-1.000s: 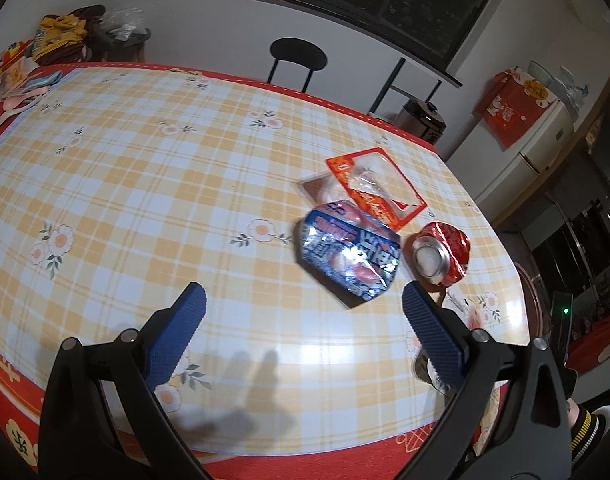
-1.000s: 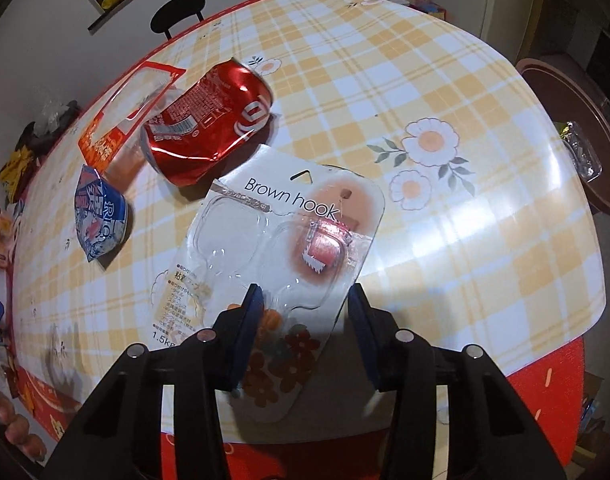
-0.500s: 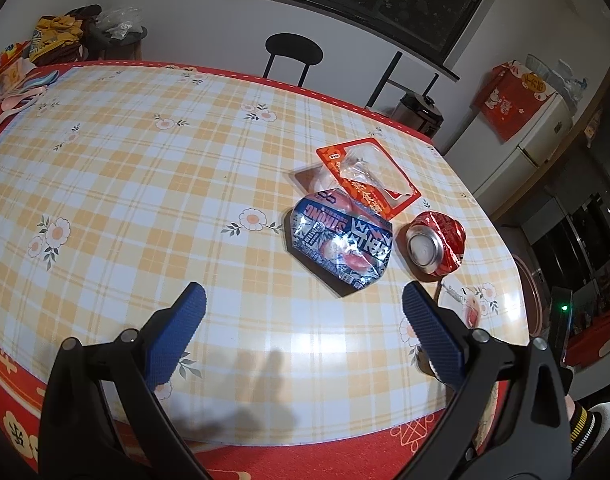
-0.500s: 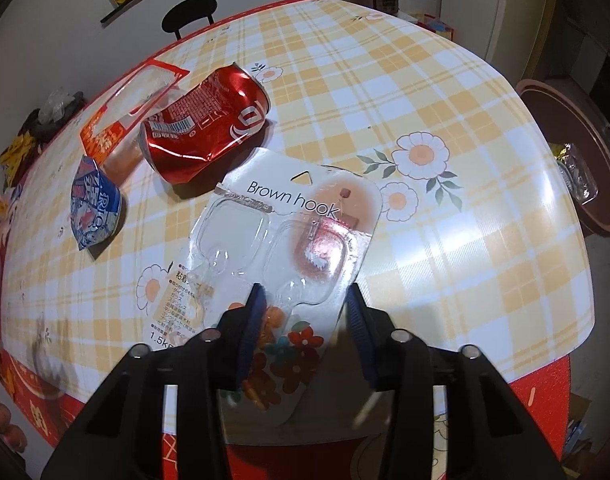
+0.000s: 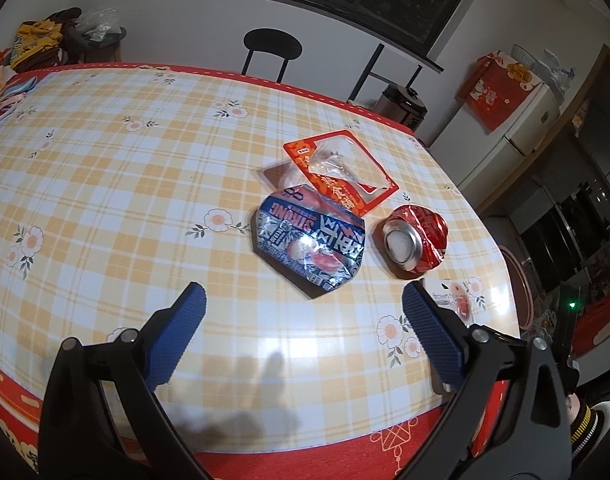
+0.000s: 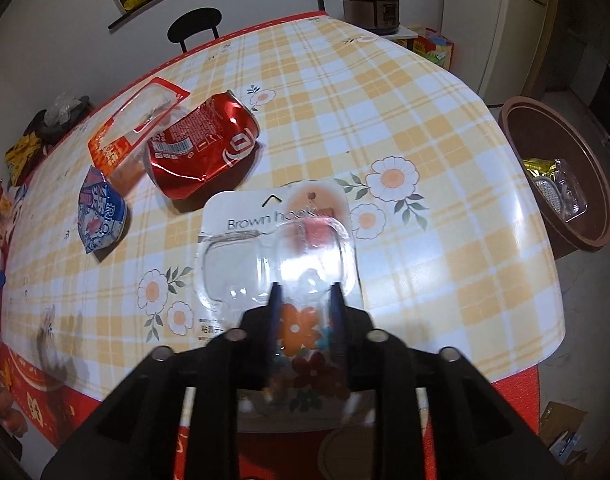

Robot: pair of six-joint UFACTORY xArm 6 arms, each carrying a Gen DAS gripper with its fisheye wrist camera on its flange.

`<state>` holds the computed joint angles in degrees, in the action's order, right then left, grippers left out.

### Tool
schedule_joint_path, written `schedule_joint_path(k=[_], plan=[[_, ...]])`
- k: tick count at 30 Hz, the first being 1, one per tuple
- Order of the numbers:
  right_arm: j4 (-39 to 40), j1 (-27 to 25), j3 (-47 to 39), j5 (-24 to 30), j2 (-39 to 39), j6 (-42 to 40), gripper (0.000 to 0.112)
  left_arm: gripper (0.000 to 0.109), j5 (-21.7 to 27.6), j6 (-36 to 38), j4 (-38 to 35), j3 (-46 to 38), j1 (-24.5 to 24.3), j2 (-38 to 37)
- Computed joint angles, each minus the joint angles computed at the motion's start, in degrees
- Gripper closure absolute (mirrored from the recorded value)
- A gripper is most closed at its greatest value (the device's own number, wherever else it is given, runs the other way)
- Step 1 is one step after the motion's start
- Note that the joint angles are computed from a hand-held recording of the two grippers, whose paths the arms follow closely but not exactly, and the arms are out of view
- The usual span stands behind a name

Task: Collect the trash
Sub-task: 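Grasp the clear 'Brown hook' blister pack with the right gripper, then grasp the blue snack wrapper with the left gripper while the right gripper holds the blister pack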

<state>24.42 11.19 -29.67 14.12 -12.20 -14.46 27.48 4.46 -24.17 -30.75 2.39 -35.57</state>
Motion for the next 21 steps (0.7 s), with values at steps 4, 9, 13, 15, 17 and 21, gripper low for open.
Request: schedule_joint_path(k=[4,9,13,15,17,21], plan=[[2.36,0.3,-0.55,0.27,1.49,-3.56,0.078,0.012,0.28,-0.67,0.51,0.29,0.28,0.04],[-0.97,1.22,-0.31,-1.49,2.47,-4.23,0.098,0.012,0.49,-2.15,1.6,0.72,0.76,-0.09],[2.09,0.91,-0.79,-0.61,2.02,-7.71,0.103,0.012,0.34,-2.68,1.83,0.64,0.77,0.18],[3.2,0.79,-0.69,-0.64,1.32,-8.9,0.103,0.012,0.26,-2.28,1.42,0.66,0.74,0.19],[4.78,0.6,-0.79,-0.33,0.27,-10.59,0.103,0.012,0.05,-2.34,1.35,0.58,0.44,0.4],[7.24,0.09,-1.01,0.5,-1.74,-13.66,0.103,0.012,-0.66,-3.09,1.63,-0.03,-0.57,1.78]])
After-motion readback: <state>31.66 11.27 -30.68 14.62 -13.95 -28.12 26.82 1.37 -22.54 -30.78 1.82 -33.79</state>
